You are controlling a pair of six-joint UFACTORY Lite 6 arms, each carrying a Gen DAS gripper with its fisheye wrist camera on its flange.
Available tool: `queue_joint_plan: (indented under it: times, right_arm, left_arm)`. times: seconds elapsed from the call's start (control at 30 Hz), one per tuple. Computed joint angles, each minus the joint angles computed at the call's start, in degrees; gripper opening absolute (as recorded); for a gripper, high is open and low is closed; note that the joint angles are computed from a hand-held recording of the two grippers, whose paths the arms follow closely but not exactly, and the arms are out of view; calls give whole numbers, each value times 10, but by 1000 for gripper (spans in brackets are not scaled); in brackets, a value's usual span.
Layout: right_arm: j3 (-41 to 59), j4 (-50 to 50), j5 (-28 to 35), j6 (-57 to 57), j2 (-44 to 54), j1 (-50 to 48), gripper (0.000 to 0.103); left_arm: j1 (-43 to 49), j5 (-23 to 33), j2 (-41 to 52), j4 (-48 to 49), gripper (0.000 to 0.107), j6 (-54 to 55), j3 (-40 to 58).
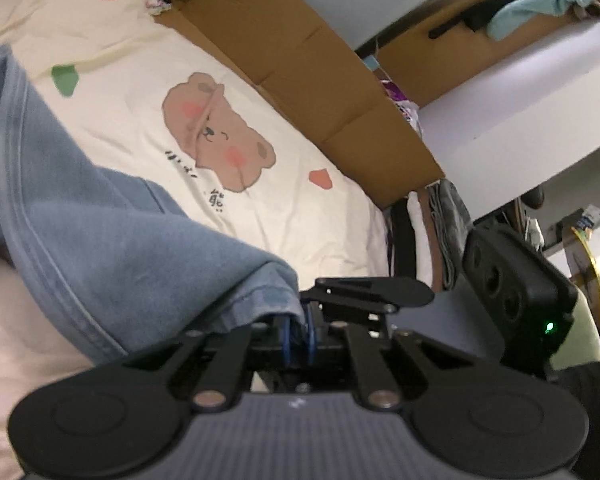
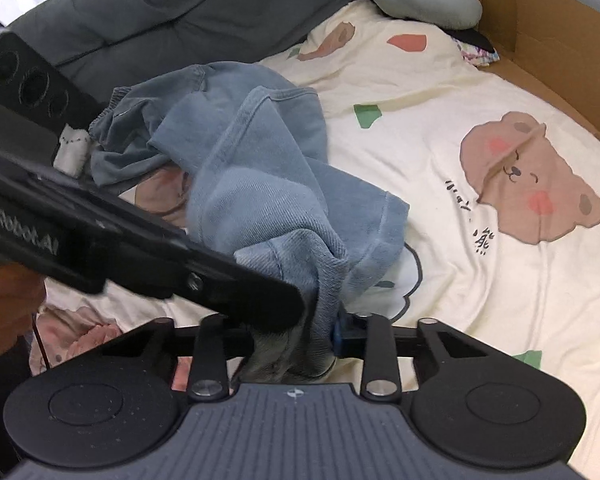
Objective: Fold clothes
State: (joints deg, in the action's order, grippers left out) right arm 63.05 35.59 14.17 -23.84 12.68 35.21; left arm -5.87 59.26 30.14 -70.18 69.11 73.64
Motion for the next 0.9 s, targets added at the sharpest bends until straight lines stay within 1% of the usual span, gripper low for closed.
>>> queue_joint_plan:
  times: [0.03, 0.1, 0.13, 0.17, 0.2, 0.33, 0.4, 0.5, 0.63, 0.73, 0.8, 0.9]
  right_arm:
    - [-3, -17, -2, 12, -3, -1, 23]
    - [-6, -55, 1, 47, -6, -9, 20]
    - [-9, -73, 3, 63, -8, -14, 19]
    - [-13, -92, 5, 79, -12, -21, 18]
    - [-20, -112, 5, 94, -17, -28, 18]
    - [-45, -168, 12, 135, -39, -64, 17]
    - [-57, -201, 14, 158, -49, -81, 17]
    - [-73, -243, 16, 186, -62, -110, 16]
    - [-80, -269, 24, 190, -72, -149, 14]
    - [-75, -295, 30, 200, -74, -169, 14]
    - [-72, -311, 32, 214, -74, -180, 13]
    - [-66, -326, 36, 225, -72, -198, 12]
  left_arm:
    - [6, 6, 0, 5, 10, -6, 5]
    - [19, 7, -7, 11, 21, -12, 11]
    - [28, -1, -13, 8, 39, -8, 11]
    - [35, -11, -19, 6, 55, -5, 13]
    - [44, -21, -20, 7, 59, -6, 19]
    - [79, -68, 1, 35, 61, -30, 69]
    - [95, -108, 12, 58, 61, -52, 94]
    - [122, -163, 29, 93, 65, -85, 128]
    - [154, -227, 62, 157, 73, -147, 190]
    - [172, -261, 91, 207, 75, -194, 238]
    - [184, -277, 117, 242, 79, -228, 281]
    - [201, -283, 173, 305, 81, -290, 374]
